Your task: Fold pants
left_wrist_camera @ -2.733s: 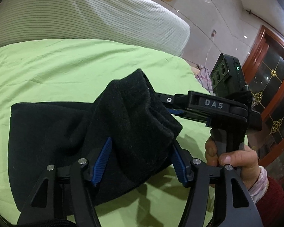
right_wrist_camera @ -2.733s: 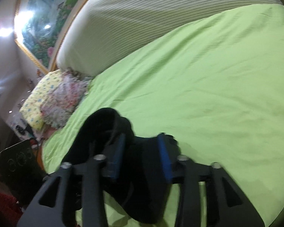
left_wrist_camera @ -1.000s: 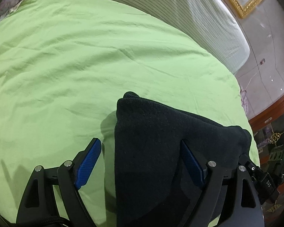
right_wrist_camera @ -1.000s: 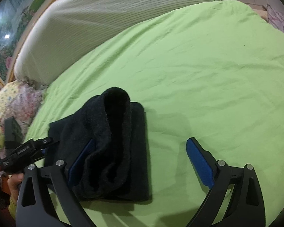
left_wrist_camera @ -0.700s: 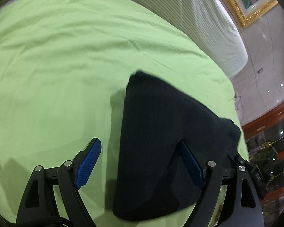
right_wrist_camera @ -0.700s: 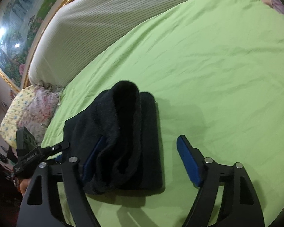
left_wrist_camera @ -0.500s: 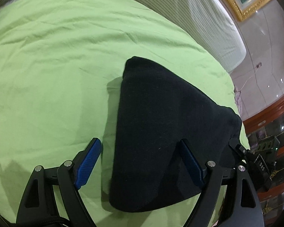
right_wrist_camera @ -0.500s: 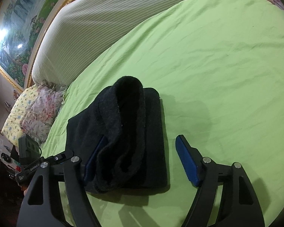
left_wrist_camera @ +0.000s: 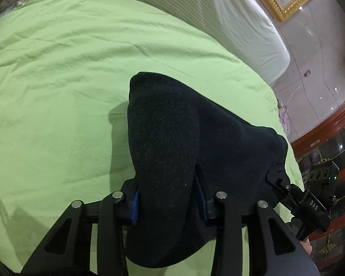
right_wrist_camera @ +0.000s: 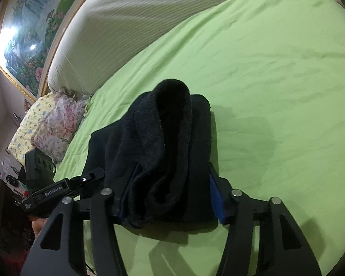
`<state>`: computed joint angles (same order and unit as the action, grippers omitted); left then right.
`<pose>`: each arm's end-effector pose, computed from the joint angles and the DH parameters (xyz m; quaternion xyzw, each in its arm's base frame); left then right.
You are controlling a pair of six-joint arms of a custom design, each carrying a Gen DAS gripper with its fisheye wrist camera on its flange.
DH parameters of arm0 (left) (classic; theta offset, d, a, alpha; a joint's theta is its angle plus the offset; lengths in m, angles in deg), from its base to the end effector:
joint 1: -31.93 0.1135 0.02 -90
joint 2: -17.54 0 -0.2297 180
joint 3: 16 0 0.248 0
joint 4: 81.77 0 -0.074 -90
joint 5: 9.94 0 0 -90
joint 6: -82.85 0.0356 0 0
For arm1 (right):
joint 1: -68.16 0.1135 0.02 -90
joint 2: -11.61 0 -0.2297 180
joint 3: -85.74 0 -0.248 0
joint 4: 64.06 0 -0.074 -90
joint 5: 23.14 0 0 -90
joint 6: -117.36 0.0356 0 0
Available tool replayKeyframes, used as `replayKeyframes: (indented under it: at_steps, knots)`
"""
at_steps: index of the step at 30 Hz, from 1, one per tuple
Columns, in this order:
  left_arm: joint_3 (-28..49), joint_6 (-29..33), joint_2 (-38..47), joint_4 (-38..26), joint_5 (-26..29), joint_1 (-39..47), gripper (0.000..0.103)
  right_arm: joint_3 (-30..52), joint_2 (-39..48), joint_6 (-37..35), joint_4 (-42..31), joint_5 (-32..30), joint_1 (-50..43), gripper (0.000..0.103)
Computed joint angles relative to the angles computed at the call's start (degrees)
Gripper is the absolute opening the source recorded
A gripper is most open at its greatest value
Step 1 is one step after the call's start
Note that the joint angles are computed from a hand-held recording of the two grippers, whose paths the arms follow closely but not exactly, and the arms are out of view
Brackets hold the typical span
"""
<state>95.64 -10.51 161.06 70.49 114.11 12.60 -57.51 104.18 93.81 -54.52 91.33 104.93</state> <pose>0.4347 -0.1736 0.0298 0.2042 0.9032 -0.3263 0.1901 0.2036 0.1337 0.0609 0.3086 0.8566 0.1631 0.3801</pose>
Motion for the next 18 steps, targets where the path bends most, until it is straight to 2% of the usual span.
replayKeyframes:
  at_steps: [6,9,14,18]
  knots:
    - [-6.5,0.6,-5.8,3.7,-0.3,1.0,0.035,1.5,-0.9,-3.8,0.7,-1.0,-0.9,0.052]
    - [-5.1,1.3,-4.5,2.0,-1.1,1.7,0.036,4.2,2.7,-3.9,-0.7,-2.8,-1.9,0.052]
    - [-4.0,2.0,-3.9,0.1,-2.2,1.9,0.047,4.2,2.2,-3.8,-2.4,-4.3,-3.1,0.059]
    - [1.8,2.1,-1.8,-3.6,-3.1,1.6,0.055,4.8,1.2,-5.3,-2.9,-7.3,-6.8,0.062]
